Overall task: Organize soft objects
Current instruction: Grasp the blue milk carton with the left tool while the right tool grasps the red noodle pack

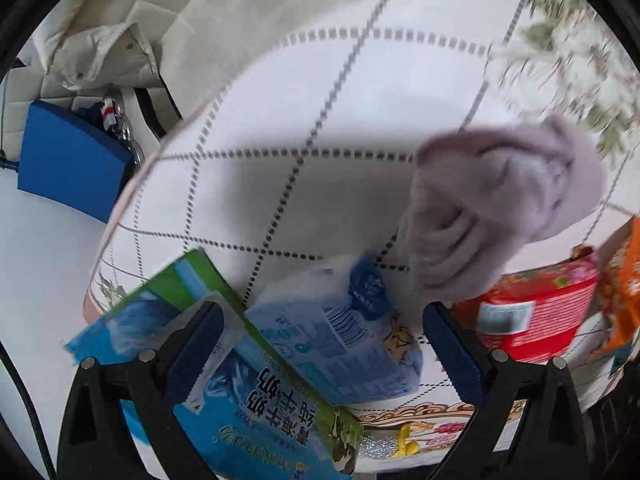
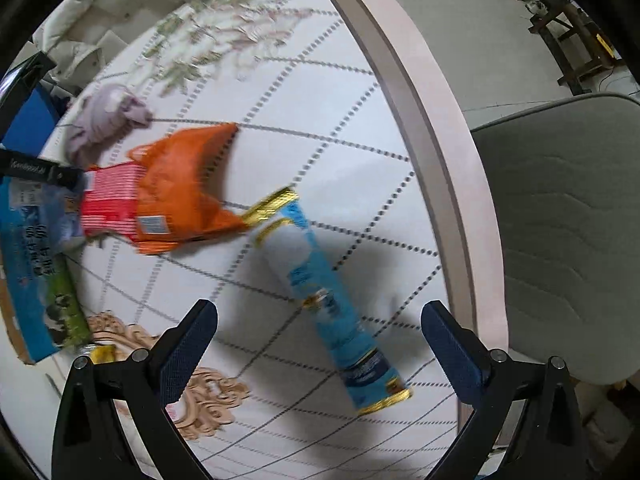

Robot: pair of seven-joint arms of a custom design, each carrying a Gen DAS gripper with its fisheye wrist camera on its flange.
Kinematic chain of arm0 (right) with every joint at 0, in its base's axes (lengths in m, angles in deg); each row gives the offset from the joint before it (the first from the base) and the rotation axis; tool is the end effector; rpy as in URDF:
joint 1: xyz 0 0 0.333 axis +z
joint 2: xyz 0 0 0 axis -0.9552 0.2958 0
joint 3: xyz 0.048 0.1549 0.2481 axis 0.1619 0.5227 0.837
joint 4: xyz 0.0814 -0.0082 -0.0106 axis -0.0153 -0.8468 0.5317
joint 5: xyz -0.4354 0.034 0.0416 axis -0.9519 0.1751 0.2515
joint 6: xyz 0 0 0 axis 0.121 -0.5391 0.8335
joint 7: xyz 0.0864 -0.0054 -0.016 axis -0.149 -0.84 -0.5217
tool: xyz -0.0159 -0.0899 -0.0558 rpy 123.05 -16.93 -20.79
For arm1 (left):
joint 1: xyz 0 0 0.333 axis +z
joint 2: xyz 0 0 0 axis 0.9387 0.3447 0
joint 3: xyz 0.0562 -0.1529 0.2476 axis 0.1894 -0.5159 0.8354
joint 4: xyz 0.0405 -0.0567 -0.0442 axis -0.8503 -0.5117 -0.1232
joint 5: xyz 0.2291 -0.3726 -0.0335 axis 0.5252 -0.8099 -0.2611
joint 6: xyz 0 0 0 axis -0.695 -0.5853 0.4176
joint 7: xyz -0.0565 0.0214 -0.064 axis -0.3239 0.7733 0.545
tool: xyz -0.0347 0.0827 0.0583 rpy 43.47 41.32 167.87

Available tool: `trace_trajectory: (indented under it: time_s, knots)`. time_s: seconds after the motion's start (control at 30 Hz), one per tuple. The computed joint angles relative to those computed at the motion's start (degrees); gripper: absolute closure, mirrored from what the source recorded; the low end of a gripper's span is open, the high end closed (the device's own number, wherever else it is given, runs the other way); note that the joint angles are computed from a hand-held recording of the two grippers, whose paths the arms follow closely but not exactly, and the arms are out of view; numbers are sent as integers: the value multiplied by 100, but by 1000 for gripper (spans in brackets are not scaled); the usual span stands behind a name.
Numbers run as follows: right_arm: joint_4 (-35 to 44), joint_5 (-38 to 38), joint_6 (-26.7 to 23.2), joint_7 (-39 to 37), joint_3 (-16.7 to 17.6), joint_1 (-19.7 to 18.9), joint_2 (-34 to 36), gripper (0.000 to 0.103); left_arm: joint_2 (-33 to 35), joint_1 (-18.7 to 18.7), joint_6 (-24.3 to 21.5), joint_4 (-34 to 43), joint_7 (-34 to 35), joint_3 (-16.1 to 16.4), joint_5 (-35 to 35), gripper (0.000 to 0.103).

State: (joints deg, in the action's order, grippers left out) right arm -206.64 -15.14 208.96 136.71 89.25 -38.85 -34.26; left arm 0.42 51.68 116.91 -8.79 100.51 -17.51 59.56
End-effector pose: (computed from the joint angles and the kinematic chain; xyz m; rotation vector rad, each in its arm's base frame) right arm 0.3876 0.4225 0.3555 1.3591 -2.8196 -0.2498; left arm 0.6764 -0.2276 0.3043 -1.0503 2.7729 0.7622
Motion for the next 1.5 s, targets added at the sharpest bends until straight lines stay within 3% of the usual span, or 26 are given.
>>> trace_trajectory:
  time_s: [0.2,0.27,0.3,0.4,0.5,0.57,0.63,0.83,0.9,1.0,1.1,1.27,1.33,1.37,1.5]
  knots:
    - [-289,385,154,-288,4,-4,116,3,-199,57,74,-487,22,-9,24,2]
    - [-277,447,166,-373,23,11,173,8,-358,151,92,-694,-97,-47,-196,12]
    - [-263,439,169,-352,32,19,180,8,-477,205,166,-821,-142,-74,-302,22]
    - [-260,198,469,-203,57,55,97,8,-688,402,44,-1005,-86,-181,-816,31]
    - [-56,-216,671,-47,49,58,52,8,-942,522,136,-1319,43,-258,-1094,30]
    - [337,-526,651,-330,37,49,195,8,-1077,584,243,-1440,33,-259,-1191,28]
    - [1057,-743,446,-1178,28,21,627,8,-1220,702,369,-1526,-55,-238,-1387,28]
    - [3507,-1714,-980,-4683,86,39,2380,8,-1030,992,23,-1248,-287,-165,-1886,28]
    - [4054,-1709,-1393,-5684,97,39,2869,8,-1032,1012,164,-1314,-274,-151,-1807,28]
    - [4642,-1823,-1708,-6357,-18,178,3367,8,-1012,1050,195,-1325,-274,-156,-1847,29]
    - [4966,-1479,-1573,-6800,6,119,3718,8,-899,1071,133,-1185,-352,-135,-1882,28]
    - [4637,-729,-954,-6833,77,-69,3702,10,-700,1010,161,-988,-348,-137,-1756,28]
    - [4285,-576,-655,-6632,59,-86,3545,24,-783,991,241,-1142,-353,-143,-1731,28]
    - [4076,-596,-557,-6441,13,-61,3411,42,-811,988,263,-1195,-358,-147,-1735,28]
    - [2758,-261,101,-4802,-113,-124,2554,43,-925,904,329,-1400,-522,-220,-1816,28]
